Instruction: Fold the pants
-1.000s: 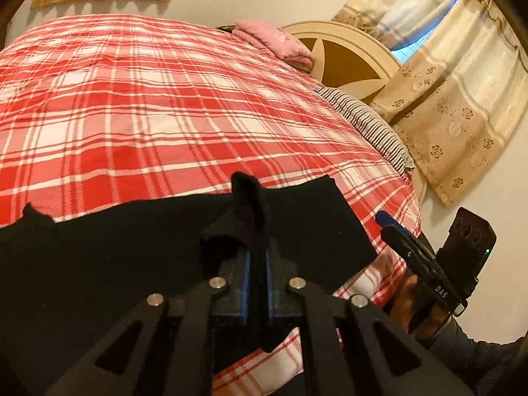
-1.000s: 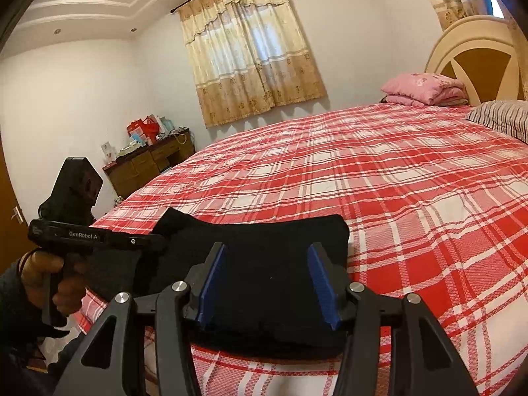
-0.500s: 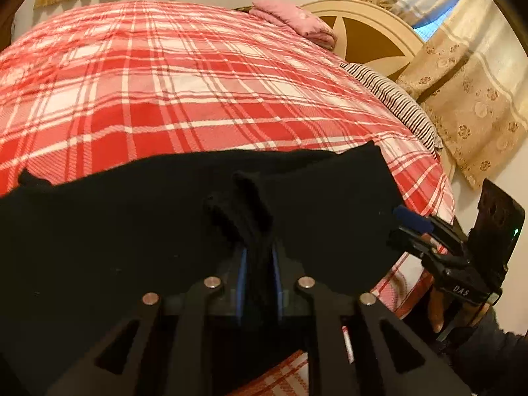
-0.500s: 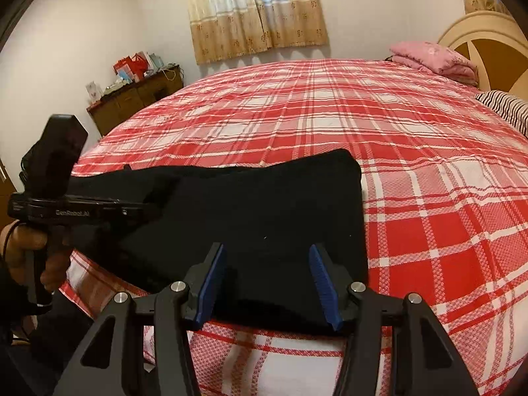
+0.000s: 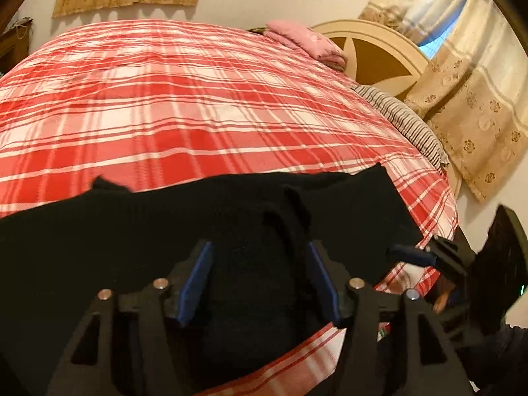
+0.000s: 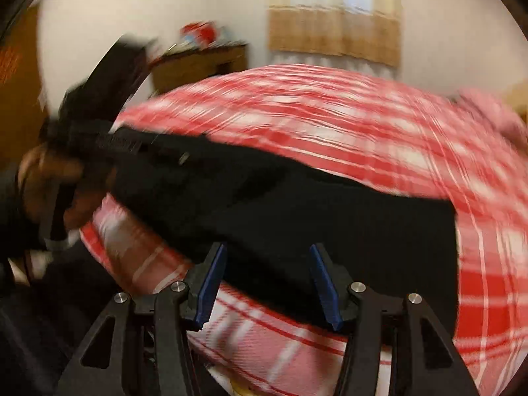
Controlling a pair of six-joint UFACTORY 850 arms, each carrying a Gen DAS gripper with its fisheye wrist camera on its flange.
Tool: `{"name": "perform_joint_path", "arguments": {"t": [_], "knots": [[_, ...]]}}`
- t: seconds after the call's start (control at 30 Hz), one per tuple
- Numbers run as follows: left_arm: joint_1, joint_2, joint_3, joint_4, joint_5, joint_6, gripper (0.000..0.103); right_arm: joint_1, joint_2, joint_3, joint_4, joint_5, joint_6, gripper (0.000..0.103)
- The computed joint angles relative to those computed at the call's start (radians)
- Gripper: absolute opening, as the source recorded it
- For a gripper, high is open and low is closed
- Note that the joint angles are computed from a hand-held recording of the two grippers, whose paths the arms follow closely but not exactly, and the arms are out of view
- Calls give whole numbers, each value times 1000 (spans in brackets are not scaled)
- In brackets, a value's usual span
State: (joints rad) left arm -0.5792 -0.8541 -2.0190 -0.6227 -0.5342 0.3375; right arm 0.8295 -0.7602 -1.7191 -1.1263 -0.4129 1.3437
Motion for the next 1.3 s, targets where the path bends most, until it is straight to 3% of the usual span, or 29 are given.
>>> {"name": "perform_joint_path", "arguments": {"t": [0.17, 0.27, 0.3, 0.33, 0.43, 0.53, 0.67, 0.73, 0.77, 0.93, 1.0, 1.1, 1.2, 1.3], "knots": [[21, 29, 57, -33, 22, 5, 62, 23, -132, -199, 177, -188, -299, 54], [29, 44, 87, -78, 38, 34, 62, 20, -157, -239, 205, -203, -347, 54], [33, 48, 94, -90, 41, 40, 63, 19, -157, -243, 205, -194, -345, 41], [36, 53, 102, -102, 45, 45, 67, 17, -157, -254, 225, -181, -352, 20], [52, 76, 142, -172, 61, 96, 70, 12, -123, -225, 149, -126, -210, 18], [63, 98, 172, -184, 78, 113, 70, -4, -114, -220, 198, -51, -194, 18], [76, 122, 204, -182, 96, 120, 70, 4, -208, -344, 393, -167, -456, 22], [83, 144, 229, -179, 108, 138, 70, 15, -231, -371, 390, -226, -479, 39], [86, 156, 242, -157, 118, 134, 70, 19, -213, -342, 372, -210, -468, 47], [106, 232, 322, 145, 212, -69, 79, 13, -101, -192, 309, -10, -370, 51], [123, 255, 352, 292, 230, -205, 81, 4, -94, -185, 273, 28, -294, 54], [157, 293, 411, 513, 253, -438, 85, -14, -150, -266, 380, 3, -358, 55], [185, 317, 459, 684, 273, -627, 86, -36, -248, -401, 645, -74, -571, 55], [215, 329, 501, 757, 282, -735, 86, -34, -261, -422, 623, -78, -568, 57]]}}
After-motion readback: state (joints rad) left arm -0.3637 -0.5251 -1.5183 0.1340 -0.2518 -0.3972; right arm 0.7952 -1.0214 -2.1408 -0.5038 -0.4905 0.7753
